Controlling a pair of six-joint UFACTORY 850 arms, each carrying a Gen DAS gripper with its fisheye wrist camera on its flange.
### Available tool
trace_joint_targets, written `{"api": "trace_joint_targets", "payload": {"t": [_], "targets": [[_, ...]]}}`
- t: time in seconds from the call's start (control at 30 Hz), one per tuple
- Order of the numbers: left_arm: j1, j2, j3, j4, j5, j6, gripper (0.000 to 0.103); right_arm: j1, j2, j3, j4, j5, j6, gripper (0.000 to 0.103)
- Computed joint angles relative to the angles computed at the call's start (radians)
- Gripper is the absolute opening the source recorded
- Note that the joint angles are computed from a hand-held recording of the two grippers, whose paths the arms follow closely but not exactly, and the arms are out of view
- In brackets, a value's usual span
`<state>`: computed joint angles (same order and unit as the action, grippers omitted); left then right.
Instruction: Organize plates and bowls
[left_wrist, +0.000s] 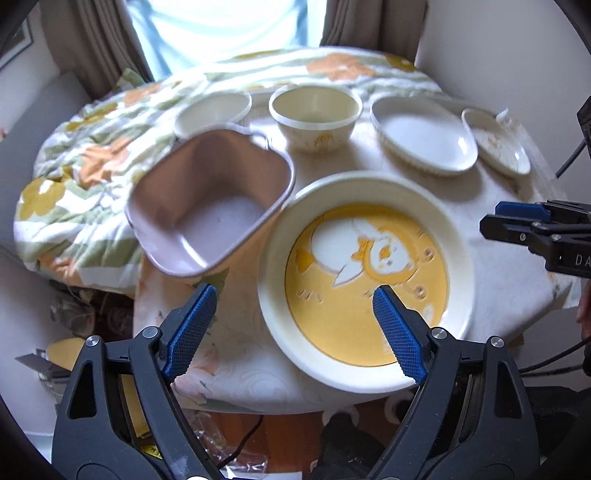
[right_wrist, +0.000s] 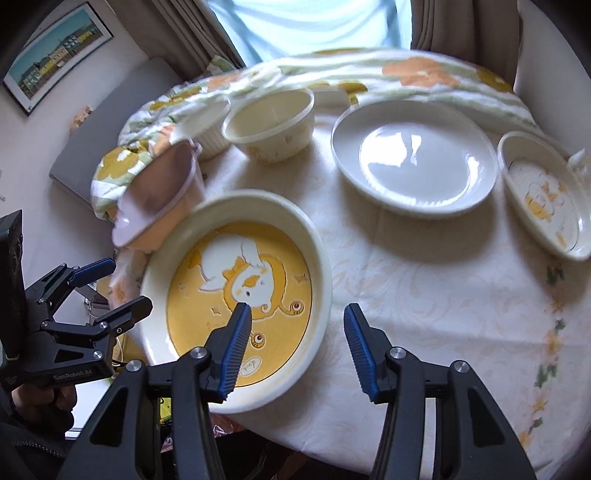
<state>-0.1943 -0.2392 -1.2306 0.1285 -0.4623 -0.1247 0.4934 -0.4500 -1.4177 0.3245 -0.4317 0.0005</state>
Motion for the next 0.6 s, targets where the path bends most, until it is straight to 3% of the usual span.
{"api": "trace_joint_targets", "payload": {"t": [0.03, 0.07, 0.1, 0.13, 0.17, 0.23, 0.37, 0.47, 0.6], "targets": [[-0.016, 0.015, -0.005, 0.055, 0.005, -0.063, 0.086, -0.006, 0.021, 0.012, -0.002, 0.023, -0.003, 0.049], [-0.035, 0.028, -0.015, 0.121, 0.006, -0.140, 0.086, -0.020, 0.046, 0.024, 0.020, 0.042, -0.041, 0.065], [-0.048, 0.041, -0.021, 0.174, 0.010, -0.204, 0.087, -0.032, 0.063, 0.031, 0.040, 0.048, -0.072, 0.091], [-0.066, 0.050, -0.032, 0.240, 0.017, -0.284, 0.096, -0.047, 0.081, 0.036, 0.070, 0.054, -0.115, 0.101], [-0.084, 0.056, -0.043, 0.313, 0.028, -0.370, 0.103, -0.065, 0.100, 0.040, 0.091, 0.061, -0.159, 0.103], [-0.110, 0.051, -0.069, 0.404, 0.044, -0.486, 0.103, -0.088, 0.125, 0.043, 0.057, 0.067, -0.171, 0.103], [-0.147, -0.042, -0.206, 0.334, -0.035, -0.515, 0.103, -0.148, 0.123, -0.016, -0.077, -0.007, -0.146, 0.103], [-0.162, -0.106, -0.296, 0.247, -0.069, -0.515, 0.103, -0.198, 0.083, -0.095, -0.081, -0.087, -0.184, 0.103], [-0.168, -0.207, -0.425, 0.153, -0.121, -0.509, 0.103, -0.252, 0.034, -0.169, 0.009, -0.111, -0.324, 0.103]]}}
